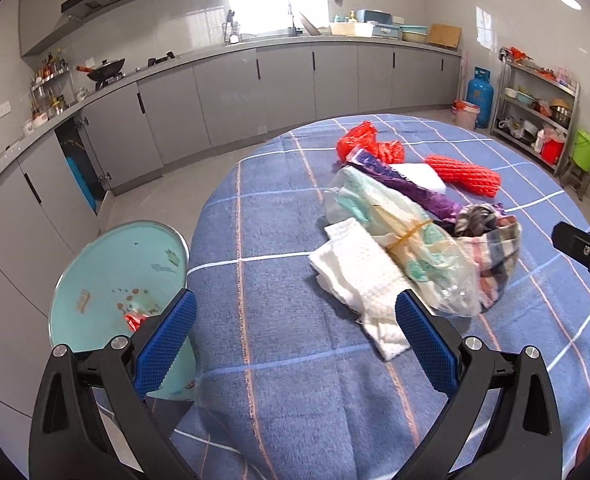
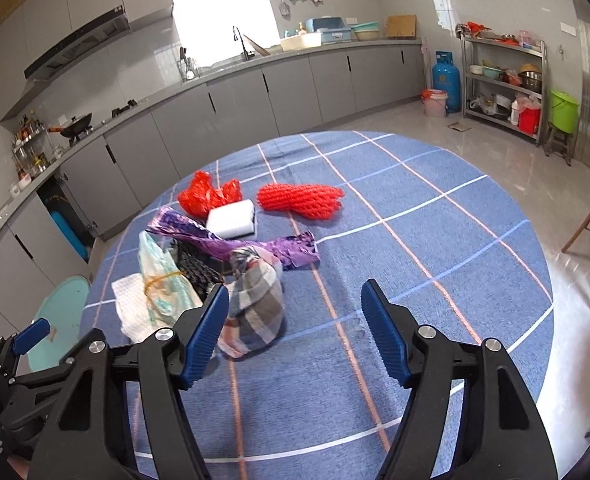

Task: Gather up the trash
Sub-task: 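Grasp the white tissue with the left gripper while the right gripper grasps the plaid cloth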

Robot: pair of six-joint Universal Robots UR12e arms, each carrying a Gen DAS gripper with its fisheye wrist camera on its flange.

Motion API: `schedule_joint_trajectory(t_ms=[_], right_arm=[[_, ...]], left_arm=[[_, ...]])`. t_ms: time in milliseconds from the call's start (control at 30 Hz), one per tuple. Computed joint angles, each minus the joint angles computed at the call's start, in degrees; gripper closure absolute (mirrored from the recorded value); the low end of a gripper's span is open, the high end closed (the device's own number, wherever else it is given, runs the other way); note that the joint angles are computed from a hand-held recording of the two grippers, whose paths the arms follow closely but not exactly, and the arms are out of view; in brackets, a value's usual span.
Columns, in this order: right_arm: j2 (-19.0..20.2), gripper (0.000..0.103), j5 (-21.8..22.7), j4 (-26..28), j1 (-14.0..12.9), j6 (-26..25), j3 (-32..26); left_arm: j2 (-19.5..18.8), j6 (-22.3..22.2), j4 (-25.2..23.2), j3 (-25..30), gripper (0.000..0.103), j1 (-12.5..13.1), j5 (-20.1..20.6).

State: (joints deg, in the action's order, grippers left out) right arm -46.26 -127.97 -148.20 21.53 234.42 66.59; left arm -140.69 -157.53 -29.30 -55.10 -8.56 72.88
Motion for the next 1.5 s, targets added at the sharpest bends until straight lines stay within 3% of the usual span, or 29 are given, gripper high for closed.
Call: schedule_joint_trajectory(t_ms=[333, 467, 667, 867, 967, 1167, 1500], right_arm=[[1.56, 0.039, 3.31, 0.53, -1.18, -1.89, -2.57], [2.76, 0.039, 4.79, 0.96, -1.46, -4.38, -4.8], [4.6, 0.039, 6.85, 4.58, -2.16, -5.17, -7.89], [5.5, 0.055, 10.7, 8.11, -3.11, -4.41, -9.41], [5.55, 0.064, 11.89, 8.39, -3.29, -4.03, -9.23], [5.31, 0.084, 12.09, 8.3, -3.1, -4.14, -8.97], [3.7, 0.087, 8.26, 5.27, -1.94, -3.62, -7.35]], left_arm=[[-2.95, -1.09, -3.99, 5.32, 0.015, -0.2, -2.24], [-4.62, -0.57, -8.08, 8.25, 0.028, -0.76, -2.94], [-5.31, 0.47, -10.43, 9.01, 0.031, -1.27, -4.22], [-6.87, 1.9, -16.51, 12.26, 0.048, -1.55, -6.19], [-6.84, 3.46, -16.99, 12.14, 0.063, -1.43, -8.05], [-6.28, 4.65, -14.67, 10.61, 0.08, -1.27, -9.46], [-4.82, 3.74, -11.4, 8.41, 0.084, 0.52, -15.45]])
